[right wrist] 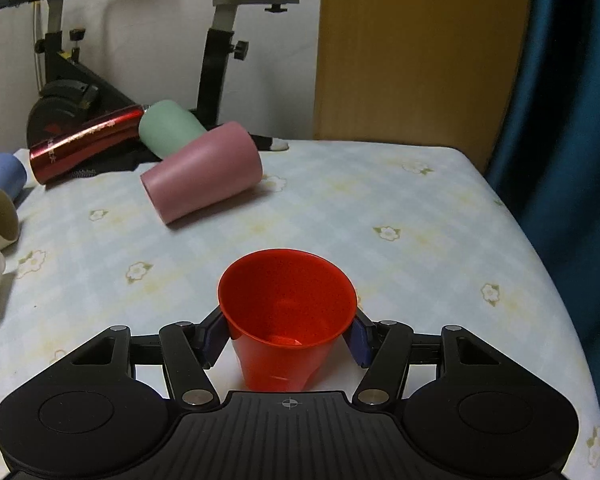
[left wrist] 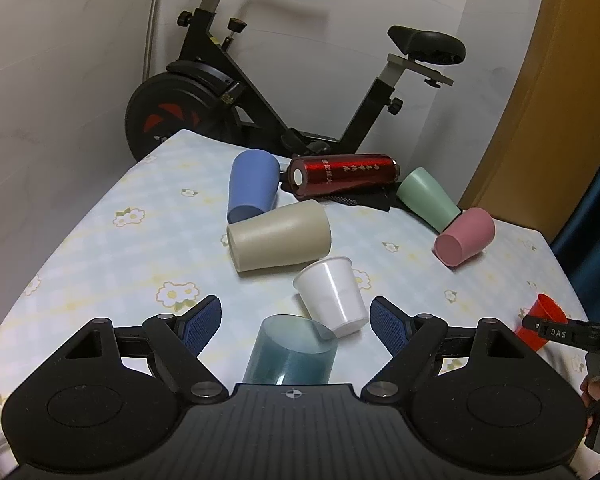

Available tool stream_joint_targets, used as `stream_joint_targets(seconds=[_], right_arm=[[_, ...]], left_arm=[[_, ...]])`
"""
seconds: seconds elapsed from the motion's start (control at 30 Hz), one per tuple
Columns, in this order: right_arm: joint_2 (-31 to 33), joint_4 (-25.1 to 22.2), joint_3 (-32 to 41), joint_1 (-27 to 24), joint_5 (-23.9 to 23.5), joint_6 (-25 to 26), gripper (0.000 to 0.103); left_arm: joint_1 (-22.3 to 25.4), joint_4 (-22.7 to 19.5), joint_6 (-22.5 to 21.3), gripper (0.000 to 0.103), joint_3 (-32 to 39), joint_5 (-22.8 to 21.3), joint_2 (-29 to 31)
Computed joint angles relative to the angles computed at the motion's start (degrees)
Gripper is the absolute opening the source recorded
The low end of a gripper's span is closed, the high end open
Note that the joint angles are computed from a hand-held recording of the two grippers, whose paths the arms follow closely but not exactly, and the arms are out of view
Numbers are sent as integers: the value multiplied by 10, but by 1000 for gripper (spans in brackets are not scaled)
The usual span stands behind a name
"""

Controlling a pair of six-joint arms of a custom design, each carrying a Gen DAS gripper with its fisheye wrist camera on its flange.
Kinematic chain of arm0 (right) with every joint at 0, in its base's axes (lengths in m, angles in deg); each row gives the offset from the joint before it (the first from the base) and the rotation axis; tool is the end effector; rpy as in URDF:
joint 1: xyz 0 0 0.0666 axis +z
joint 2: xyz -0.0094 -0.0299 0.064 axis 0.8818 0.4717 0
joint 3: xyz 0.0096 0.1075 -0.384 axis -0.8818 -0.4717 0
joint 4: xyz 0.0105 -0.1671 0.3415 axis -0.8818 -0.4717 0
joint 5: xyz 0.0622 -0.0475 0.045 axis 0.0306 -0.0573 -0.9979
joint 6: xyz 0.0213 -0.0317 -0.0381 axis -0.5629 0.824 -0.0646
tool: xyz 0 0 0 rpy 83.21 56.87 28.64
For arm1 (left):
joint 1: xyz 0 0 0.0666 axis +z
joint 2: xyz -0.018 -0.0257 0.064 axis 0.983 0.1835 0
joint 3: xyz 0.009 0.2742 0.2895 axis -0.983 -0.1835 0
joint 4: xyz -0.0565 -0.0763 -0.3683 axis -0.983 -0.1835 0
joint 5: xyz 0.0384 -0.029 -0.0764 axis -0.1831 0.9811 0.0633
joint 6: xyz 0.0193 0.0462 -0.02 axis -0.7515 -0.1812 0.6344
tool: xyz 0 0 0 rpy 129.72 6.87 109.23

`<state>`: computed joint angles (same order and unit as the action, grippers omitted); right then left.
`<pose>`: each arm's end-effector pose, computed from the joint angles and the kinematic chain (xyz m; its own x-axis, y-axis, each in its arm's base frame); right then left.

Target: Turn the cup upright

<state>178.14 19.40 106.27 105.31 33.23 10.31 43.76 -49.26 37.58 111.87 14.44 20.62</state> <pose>0.4043 0.3602 0.3992 -0.6567 -0.1421 -0.7407 -0.1498 0.9871 -0.0566 0.2586 -0.1603 0.4879 -0.5350 -0.3909 -0.7489 -0.3871 0.9014 -0.1940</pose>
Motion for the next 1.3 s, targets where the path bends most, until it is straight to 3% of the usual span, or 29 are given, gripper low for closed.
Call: stream_joint_targets(seconds=[0.57,0.67,0.73,0.9,1.3], right_arm=[[-16,-32,-11,7,-33,-47,58],[-18,-40,-7,11,-36,-52,70],[-20,-47,-4,16,-29,-56,85],[-26,-74,9,27,-6,-68,101],[-64,-112,28,39,0,-108,103]], left_arm=[[-11,-8,7,84,10,0,2],[-13,-11,9,84,13,-1,1],[-16,-11,10,84,14,-3,1],[-24,-15,11,85,20,-11,0],[-41,-16,3,88,32,-29,-3]])
